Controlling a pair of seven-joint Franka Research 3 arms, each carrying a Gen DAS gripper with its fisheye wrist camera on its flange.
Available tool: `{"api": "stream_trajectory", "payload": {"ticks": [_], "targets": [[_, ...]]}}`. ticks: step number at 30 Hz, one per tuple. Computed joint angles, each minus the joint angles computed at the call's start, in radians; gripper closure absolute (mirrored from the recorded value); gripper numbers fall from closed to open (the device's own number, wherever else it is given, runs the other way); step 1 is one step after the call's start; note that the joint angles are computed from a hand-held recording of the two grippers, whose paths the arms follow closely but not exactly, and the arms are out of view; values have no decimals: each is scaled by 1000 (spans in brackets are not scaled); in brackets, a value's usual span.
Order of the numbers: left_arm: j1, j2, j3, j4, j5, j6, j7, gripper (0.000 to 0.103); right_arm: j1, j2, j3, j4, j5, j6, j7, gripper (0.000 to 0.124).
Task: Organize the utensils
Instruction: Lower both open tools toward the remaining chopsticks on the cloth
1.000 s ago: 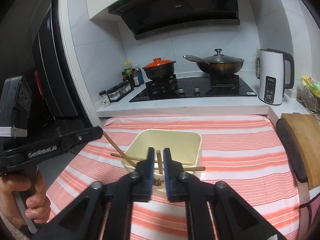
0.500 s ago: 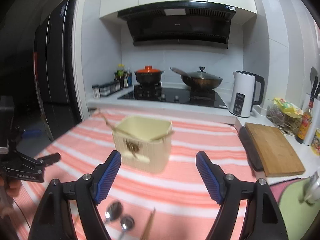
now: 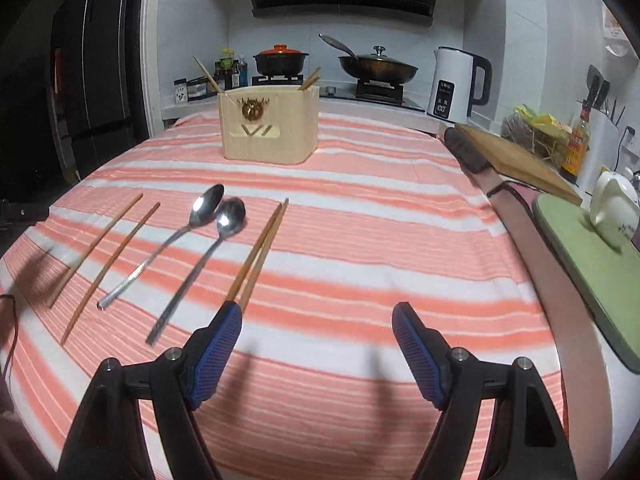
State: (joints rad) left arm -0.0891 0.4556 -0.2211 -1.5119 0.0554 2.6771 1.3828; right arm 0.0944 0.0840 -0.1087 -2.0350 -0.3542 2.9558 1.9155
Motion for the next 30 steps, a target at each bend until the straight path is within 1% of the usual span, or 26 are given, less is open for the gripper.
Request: {"api": "stream_trajectory", "payload": {"ticks": [1,3,5,6,8,10,12,15,18,23,26,28,29,30], "targets": [[7,-1,-13,-8,-12,-2,18,1,-3,-3,4,-10,18,2,-14,45],[19,-14,-35,-43,-40,20,48,1,-15,-10,24,-33,103,17,-85,45],[-4,-28,-17,-74,-16,42,29,1,-30,-19,57,-55,247,37,-215,45],[-13,-34,-8,-84,-1,45,20,1,-29,-21,66,-59,295,40,-262,45],[-24,-41,0,-96,23,41,15,1,-19,-26,72,-67,329,36,-318,45],[-32,-53,8,-116,44,45,6,1,-10,-26,74,-64,347,6,-361,45],[-28,-67,3,-140,46,51,11,1,-6,-33,82,-72,398,-13,-422,45],[-26,-81,1,-170,50,60,14,1,5,-42,71,-84,350,-34,-389,45],[-30,-78,3,-177,61,48,19,1,8,-36,68,-73,318,-62,-375,45],[-48,-70,17,-173,95,29,3,1,18,-19,57,-42,220,-115,-305,46],[-63,-63,33,-164,127,6,-27,1,17,-11,58,-32,228,-126,-304,50],[-72,-61,43,-162,154,1,-46,1,14,-6,63,-23,261,-131,-328,60],[-77,-60,47,-162,169,-1,-52,1,14,-2,65,-20,274,-131,-339,62],[-78,-61,47,-162,177,-3,-53,1,14,1,67,-15,287,-133,-351,67]]}}
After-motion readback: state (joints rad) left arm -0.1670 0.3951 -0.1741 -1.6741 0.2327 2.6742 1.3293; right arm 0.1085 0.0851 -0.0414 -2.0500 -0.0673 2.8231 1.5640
